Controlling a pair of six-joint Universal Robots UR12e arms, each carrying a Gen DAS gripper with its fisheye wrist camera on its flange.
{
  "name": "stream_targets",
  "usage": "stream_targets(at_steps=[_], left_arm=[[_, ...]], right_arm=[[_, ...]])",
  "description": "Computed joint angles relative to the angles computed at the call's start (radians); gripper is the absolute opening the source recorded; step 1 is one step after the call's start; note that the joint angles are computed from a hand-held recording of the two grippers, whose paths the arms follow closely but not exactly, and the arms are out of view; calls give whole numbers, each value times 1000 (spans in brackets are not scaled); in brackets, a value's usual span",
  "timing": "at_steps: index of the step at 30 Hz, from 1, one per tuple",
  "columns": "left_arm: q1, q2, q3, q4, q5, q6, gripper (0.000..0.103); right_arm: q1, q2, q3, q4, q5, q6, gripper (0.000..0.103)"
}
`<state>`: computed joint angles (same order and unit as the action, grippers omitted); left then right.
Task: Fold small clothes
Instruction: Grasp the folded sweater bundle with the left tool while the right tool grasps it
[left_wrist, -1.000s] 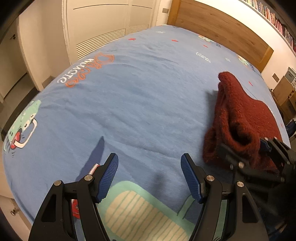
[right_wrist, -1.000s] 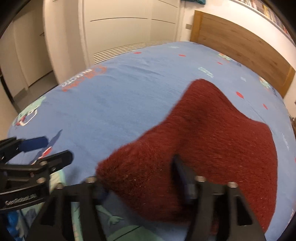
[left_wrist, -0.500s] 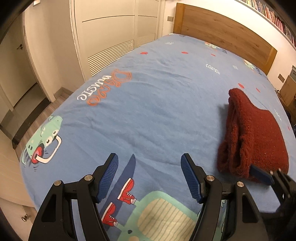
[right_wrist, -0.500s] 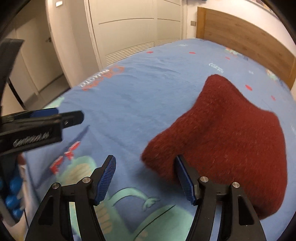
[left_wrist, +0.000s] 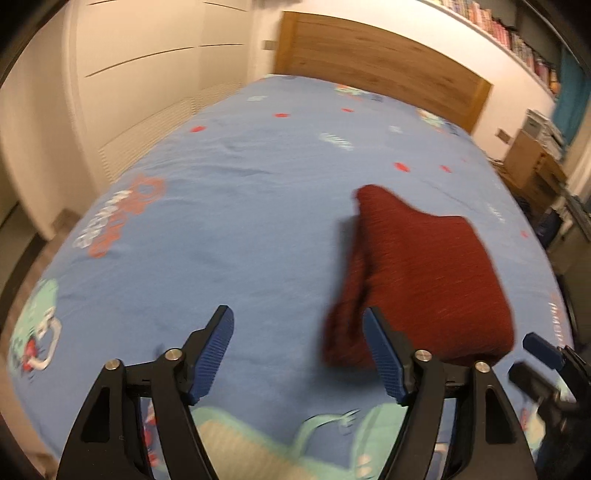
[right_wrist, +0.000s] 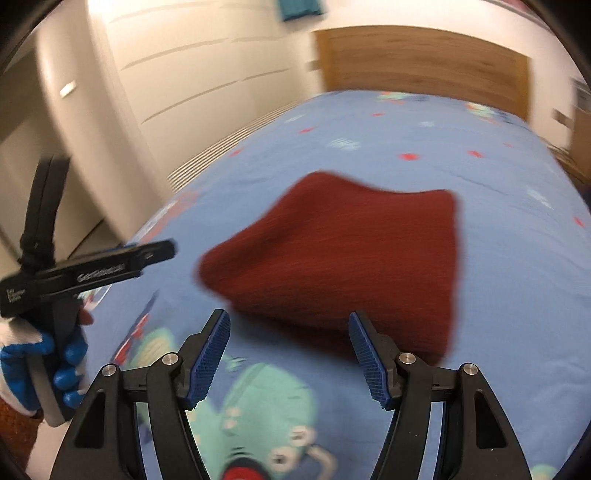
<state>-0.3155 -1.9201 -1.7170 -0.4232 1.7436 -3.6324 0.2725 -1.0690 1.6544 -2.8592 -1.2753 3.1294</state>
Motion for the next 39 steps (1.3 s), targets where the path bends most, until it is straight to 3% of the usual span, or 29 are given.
stream_targets(at_steps=[2, 5, 8, 13, 15, 18, 21, 24, 28, 31, 35, 39], left_arm=[[5, -26, 32, -4, -45, 22, 71], [17, -77, 95, -39, -131, 66, 71], [44, -124, 144, -77, -270, 91, 71], [79, -180, 192, -115, -395, 125, 71], [97, -194, 194, -121, -455, 135, 76], [121, -208, 182, -95, -540, 131, 83], [145, -219, 158, -43, -633, 118, 84], [166, -236, 139, 23, -719, 92, 86], [184, -249, 118, 114, -798, 65, 78], [197, -266, 112, 181, -857, 3, 65], [203, -269, 104, 237, -876, -42, 54], [201, -266, 98, 298, -884, -96, 48]], right_arm=[[-23, -3, 10, -32, -25, 66, 80], [-56, 9, 3, -47, -41, 161, 81], [-85, 33, -15, -28, -8, 232, 83], [-125, 85, -55, 13, 117, 339, 88], [-136, 106, -73, 38, 154, 354, 90], [-140, 142, -105, 68, 214, 370, 92], [-141, 158, -110, 71, 251, 377, 102], [-144, 173, -117, 91, 285, 370, 102], [-147, 194, -126, 98, 335, 353, 101], [-148, 207, -133, 80, 368, 345, 88], [-156, 214, -131, 46, 407, 348, 73], [-163, 202, -128, 48, 418, 317, 67]])
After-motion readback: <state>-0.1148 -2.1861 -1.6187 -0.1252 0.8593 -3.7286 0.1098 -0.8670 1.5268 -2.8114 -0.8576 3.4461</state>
